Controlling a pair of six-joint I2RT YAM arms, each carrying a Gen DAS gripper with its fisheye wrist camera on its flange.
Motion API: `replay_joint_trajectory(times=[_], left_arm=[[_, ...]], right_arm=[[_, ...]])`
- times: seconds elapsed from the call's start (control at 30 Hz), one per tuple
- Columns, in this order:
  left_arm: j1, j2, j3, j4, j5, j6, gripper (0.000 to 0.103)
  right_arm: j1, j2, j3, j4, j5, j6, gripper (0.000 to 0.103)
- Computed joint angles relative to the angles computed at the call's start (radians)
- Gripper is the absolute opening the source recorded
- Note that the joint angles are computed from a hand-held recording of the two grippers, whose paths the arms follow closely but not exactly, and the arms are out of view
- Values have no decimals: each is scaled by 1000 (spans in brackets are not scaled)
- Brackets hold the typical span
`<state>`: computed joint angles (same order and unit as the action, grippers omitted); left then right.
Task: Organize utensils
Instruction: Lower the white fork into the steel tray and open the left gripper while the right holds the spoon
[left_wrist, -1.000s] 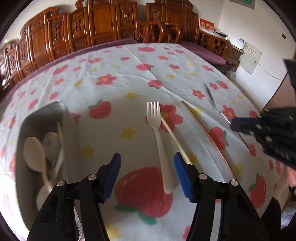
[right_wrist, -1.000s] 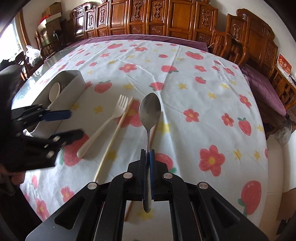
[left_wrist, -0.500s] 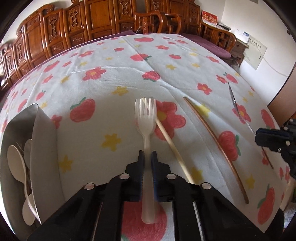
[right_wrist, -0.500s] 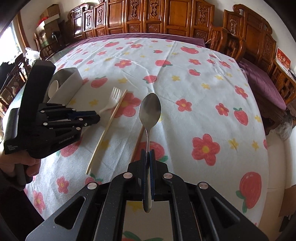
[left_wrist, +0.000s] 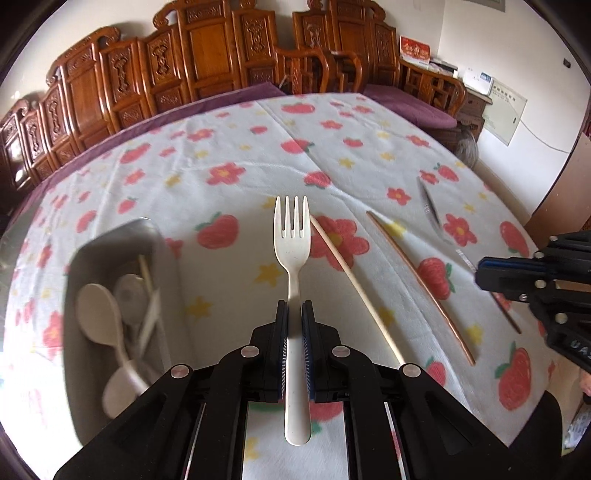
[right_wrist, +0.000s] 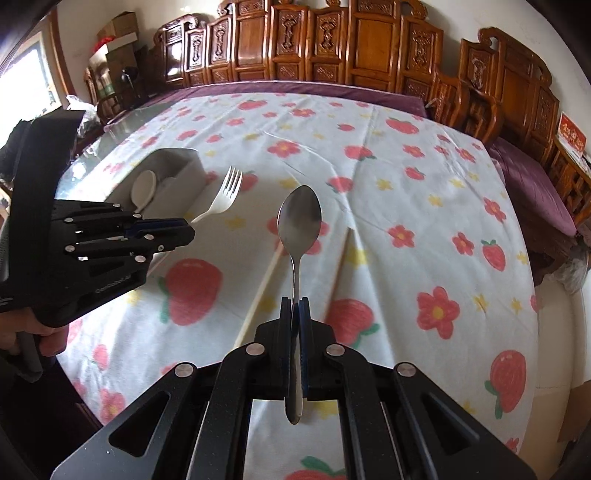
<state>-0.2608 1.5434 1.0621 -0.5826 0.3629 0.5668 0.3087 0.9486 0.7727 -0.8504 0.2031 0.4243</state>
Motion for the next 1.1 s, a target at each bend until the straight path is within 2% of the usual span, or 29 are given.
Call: replay_joint_trajectory(times=[0.37, 0.67, 0.93, 1.1], left_arm=[[182, -51, 112, -164, 80, 135, 7], [264, -54, 190, -235, 113, 181, 7], [307, -53, 225, -263, 131, 203, 7], [321, -18, 237, -244, 122, 199, 7]], right_arm=[[200, 127, 129, 4, 82, 125, 5], [282, 155, 193, -34, 128, 180, 5], [341, 170, 237, -74, 163, 215, 5], [359, 191, 253, -73, 165, 222, 5]])
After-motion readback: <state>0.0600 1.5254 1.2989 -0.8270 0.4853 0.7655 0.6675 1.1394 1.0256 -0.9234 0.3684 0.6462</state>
